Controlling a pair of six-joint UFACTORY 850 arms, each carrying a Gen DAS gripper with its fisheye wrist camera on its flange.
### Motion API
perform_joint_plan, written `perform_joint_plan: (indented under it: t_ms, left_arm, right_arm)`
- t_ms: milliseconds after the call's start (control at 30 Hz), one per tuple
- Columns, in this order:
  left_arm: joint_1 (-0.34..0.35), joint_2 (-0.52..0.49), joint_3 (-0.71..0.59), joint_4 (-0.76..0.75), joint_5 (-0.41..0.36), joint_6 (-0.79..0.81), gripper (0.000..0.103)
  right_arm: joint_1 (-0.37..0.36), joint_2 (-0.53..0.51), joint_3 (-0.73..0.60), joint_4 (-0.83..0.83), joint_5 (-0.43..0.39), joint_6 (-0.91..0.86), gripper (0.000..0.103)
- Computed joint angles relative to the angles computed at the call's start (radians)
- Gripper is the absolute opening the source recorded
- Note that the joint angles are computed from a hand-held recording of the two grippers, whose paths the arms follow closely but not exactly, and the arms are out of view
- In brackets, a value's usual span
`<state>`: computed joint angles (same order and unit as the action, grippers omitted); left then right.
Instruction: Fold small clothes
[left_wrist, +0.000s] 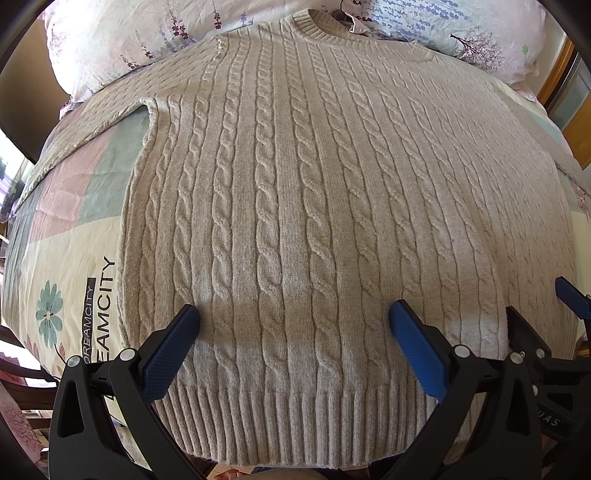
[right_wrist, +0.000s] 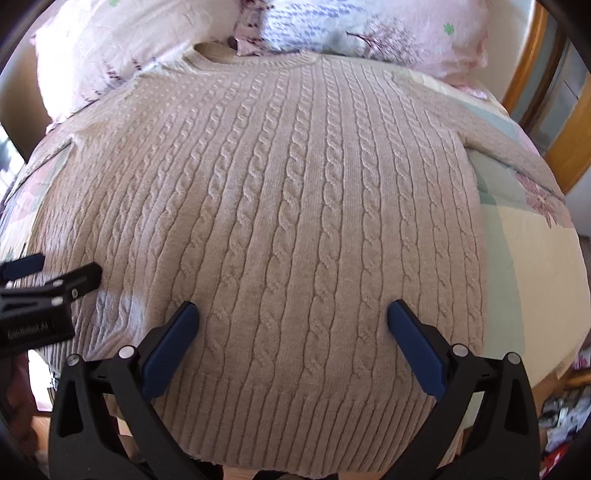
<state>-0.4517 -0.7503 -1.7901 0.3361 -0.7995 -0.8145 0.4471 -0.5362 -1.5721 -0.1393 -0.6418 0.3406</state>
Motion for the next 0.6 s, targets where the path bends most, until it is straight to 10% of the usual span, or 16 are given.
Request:
perform_joint_plan:
  t_ms: [200, 433, 600]
  left_arm:
    - [0.013, 0.003, 0.007, -0.012, 0.033, 0.044, 0.102]
    - [0.058, 0.110, 0.164, -0.049, 0.340, -0.031, 0.102]
    - [0.056, 0.111, 0.146, 0.122, 0.340, -0.250, 0.102]
  right_arm:
    - [-0.193, 0.020, -0.045, 0.199, 0.143, 0.009, 0.087]
    - [-0.489, -0.192, -0.306, 0.573, 0.063, 0.096, 0.067]
    - [-0.557, -0.286, -0.393, 0.655, 0.058, 0.112, 0.057]
